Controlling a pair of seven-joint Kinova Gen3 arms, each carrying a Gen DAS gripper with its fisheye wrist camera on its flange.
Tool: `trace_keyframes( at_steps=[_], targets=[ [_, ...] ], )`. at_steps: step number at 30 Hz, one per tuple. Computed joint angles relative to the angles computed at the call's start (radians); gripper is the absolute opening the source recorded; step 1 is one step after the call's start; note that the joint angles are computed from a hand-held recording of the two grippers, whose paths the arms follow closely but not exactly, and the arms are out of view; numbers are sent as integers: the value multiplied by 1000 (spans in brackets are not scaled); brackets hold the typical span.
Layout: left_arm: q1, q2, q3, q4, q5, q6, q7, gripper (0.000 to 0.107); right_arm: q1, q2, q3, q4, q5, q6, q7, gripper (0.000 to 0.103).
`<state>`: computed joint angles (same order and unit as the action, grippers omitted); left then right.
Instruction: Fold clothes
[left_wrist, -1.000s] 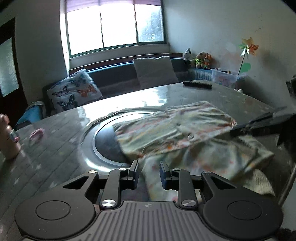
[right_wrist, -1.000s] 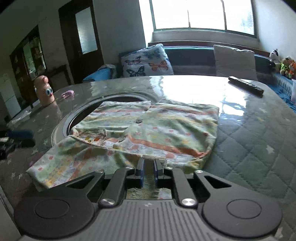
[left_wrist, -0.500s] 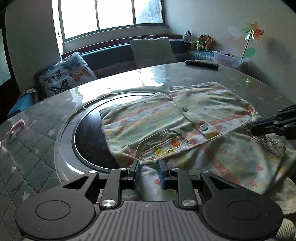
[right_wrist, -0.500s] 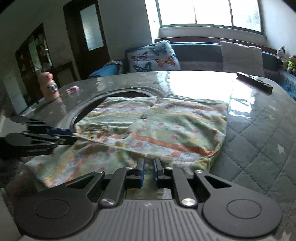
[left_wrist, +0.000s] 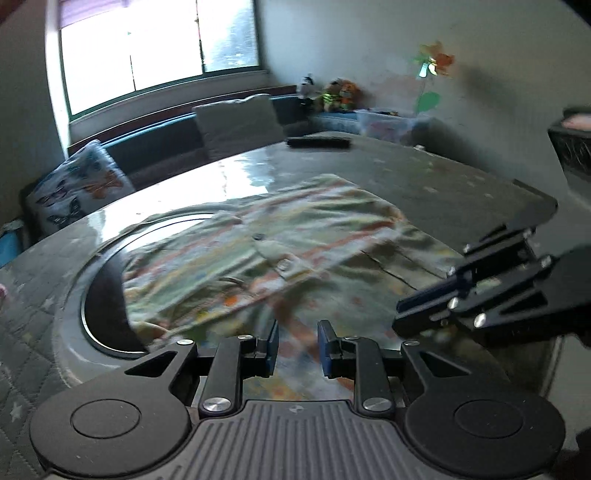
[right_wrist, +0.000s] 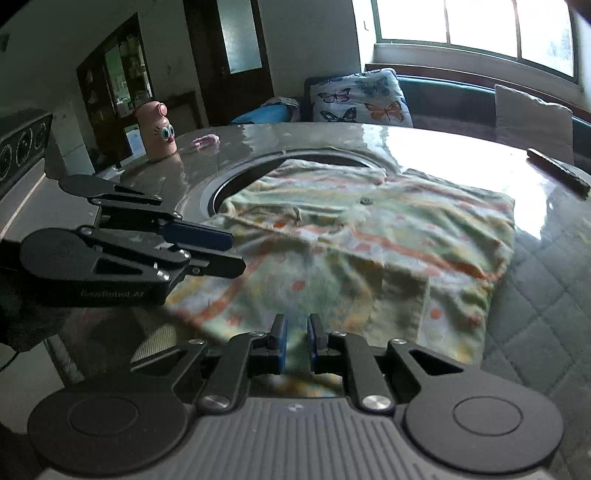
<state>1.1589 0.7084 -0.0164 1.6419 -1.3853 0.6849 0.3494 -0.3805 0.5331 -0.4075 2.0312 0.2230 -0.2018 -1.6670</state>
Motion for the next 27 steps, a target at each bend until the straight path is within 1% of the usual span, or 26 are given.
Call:
trace_keyframes(
  at_steps=[3,4,7,9,10,12,15,17,18,20,23,27],
  targets=[
    [4,2,10,2,11,-4,-21,26,-36,-30,56,34,-31,-15,8,11],
    [7,0,10,7,11,-6,-23,26,-30,-33,58,39,-37,-13,4,11],
    [28,-12,12,22,24,22,-30,26,50,-33,-7,54,-6,-12,-31,11],
    [44,-27,16,42,26,48,-29,26,51,-44,-4,64,0,-16,-36,11],
    [51,-36,21,54,25,62,-29,26,46,-50,5,70,-4,-22,-39,13],
    [60,-52,39,76,19,86,-40,27,28,-61,33,81,-22,-36,-47,14],
    [67,-59,73,87,27,118,-96,33,50,-50,20,76,-13,-25,-73,14],
    [72,-54,89,89,23,127,-138,40,37,-54,34,79,-7,-27,-65,14],
    [76,-51,95,89,21,131,-159,41,35,-59,36,80,-6,-23,-64,14],
    [83,-43,102,88,11,131,-194,46,57,-67,17,85,3,-19,-77,14],
    [89,-20,103,78,-11,124,-231,47,59,-88,21,101,9,-18,-80,15],
    [95,2,89,68,-64,96,-222,47,41,-122,40,130,11,-13,-64,17]
  ],
)
